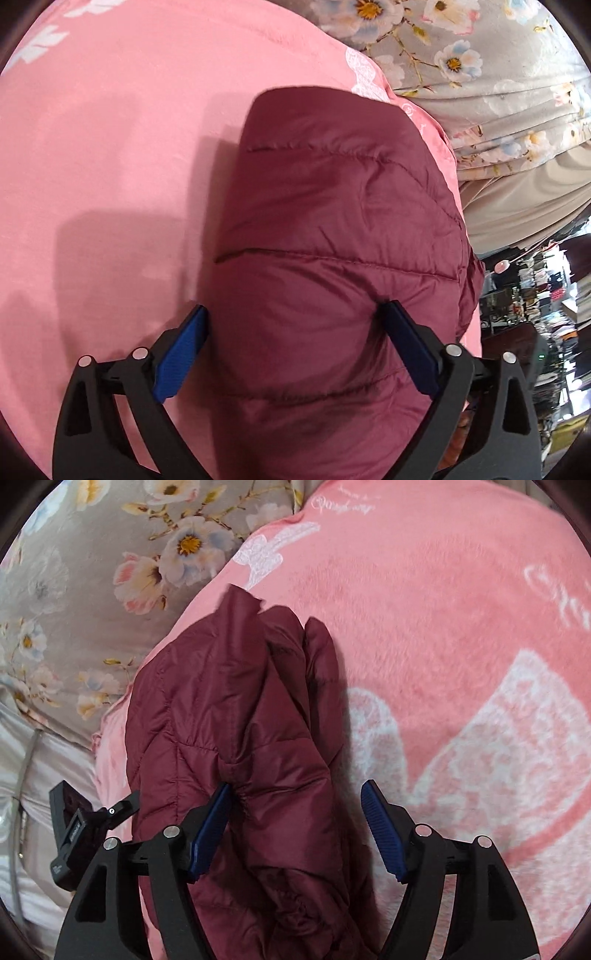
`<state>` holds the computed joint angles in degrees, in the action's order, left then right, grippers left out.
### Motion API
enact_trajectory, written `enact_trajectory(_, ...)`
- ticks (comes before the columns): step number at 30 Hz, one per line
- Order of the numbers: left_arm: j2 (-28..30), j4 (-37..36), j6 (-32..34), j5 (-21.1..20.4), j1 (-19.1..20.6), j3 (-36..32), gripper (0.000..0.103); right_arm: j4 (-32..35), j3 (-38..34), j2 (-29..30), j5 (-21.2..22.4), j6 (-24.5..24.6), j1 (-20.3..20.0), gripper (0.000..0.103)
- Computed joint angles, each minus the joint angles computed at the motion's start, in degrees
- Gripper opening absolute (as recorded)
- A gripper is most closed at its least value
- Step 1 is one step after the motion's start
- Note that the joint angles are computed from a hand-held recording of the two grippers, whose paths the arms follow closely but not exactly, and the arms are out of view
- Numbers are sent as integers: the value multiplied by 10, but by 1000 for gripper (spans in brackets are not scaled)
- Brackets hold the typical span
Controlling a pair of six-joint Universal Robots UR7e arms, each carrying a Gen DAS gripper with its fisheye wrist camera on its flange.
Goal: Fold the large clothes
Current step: 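Grasp the jacket bundle with both grippers and lift it off the blanket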
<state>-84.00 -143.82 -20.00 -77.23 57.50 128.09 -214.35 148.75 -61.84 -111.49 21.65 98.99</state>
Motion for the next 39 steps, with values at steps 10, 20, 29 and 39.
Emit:
enact_trajectory(10, 17, -9, 4, 28, -24, 10, 98, -33, -4, 21, 101, -22, -41, 58)
enact_trajectory(20, -14, -5, 33, 81, -81, 23, 60, -13, -28, 11, 33, -35, 29, 19)
enact_trajectory(29, -67, -20, 92, 94, -152, 23, 39, -11, -58, -30, -62, -59, 140, 16)
enact_trajectory(39, -93, -81, 162, 88, -224, -5, 38, -68, -130, -51, -181, -172, 278, 16)
